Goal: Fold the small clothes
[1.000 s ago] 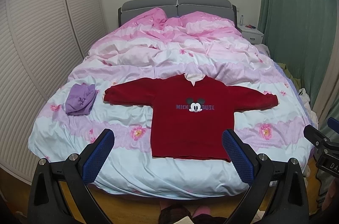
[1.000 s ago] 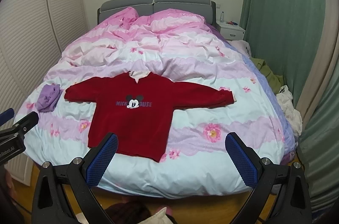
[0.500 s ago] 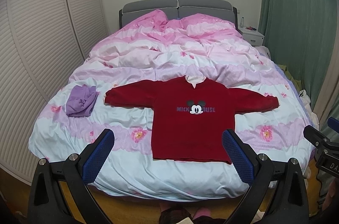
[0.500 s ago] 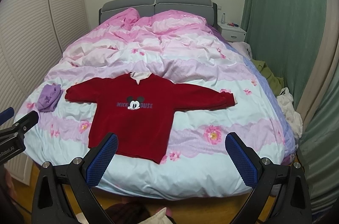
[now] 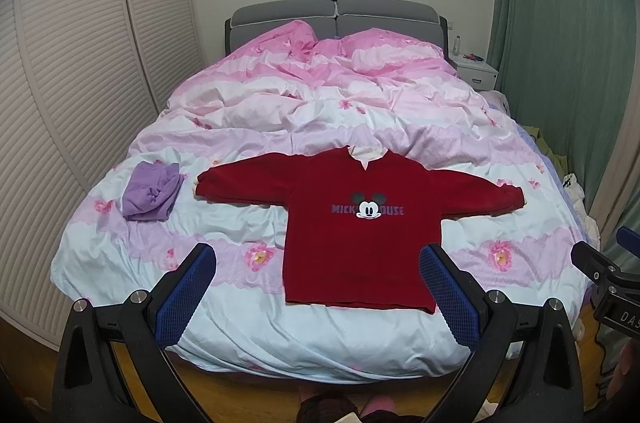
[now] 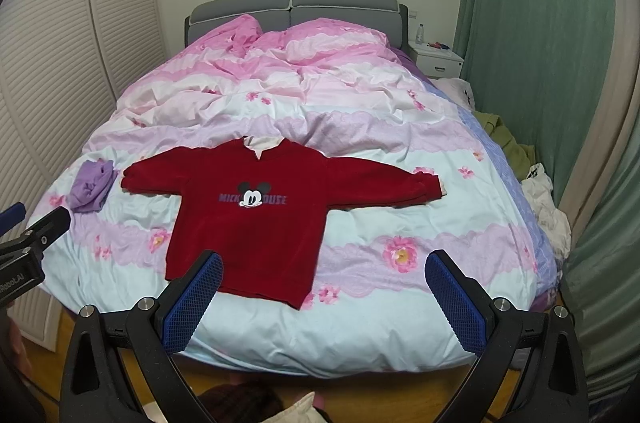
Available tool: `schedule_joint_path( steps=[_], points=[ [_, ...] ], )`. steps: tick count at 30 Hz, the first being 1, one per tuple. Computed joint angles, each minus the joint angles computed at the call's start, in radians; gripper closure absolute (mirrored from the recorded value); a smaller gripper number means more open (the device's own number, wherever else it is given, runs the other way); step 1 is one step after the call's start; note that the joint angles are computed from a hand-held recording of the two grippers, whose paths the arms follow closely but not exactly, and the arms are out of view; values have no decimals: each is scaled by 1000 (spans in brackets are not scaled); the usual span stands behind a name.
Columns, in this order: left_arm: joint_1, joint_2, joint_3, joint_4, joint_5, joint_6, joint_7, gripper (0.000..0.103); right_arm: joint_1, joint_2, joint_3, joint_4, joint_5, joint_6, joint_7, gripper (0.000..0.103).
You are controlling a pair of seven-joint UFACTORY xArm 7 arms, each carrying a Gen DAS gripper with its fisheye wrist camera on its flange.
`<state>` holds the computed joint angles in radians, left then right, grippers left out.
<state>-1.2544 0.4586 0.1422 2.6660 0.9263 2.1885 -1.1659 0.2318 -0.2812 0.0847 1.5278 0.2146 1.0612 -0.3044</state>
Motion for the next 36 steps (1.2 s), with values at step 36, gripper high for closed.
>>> schedule_joint_path(
  steps=[36],
  points=[
    [299,-288,-248,-493,-94,-229,-43,0,5,68,47,35,-78,-8,115,1]
  ],
)
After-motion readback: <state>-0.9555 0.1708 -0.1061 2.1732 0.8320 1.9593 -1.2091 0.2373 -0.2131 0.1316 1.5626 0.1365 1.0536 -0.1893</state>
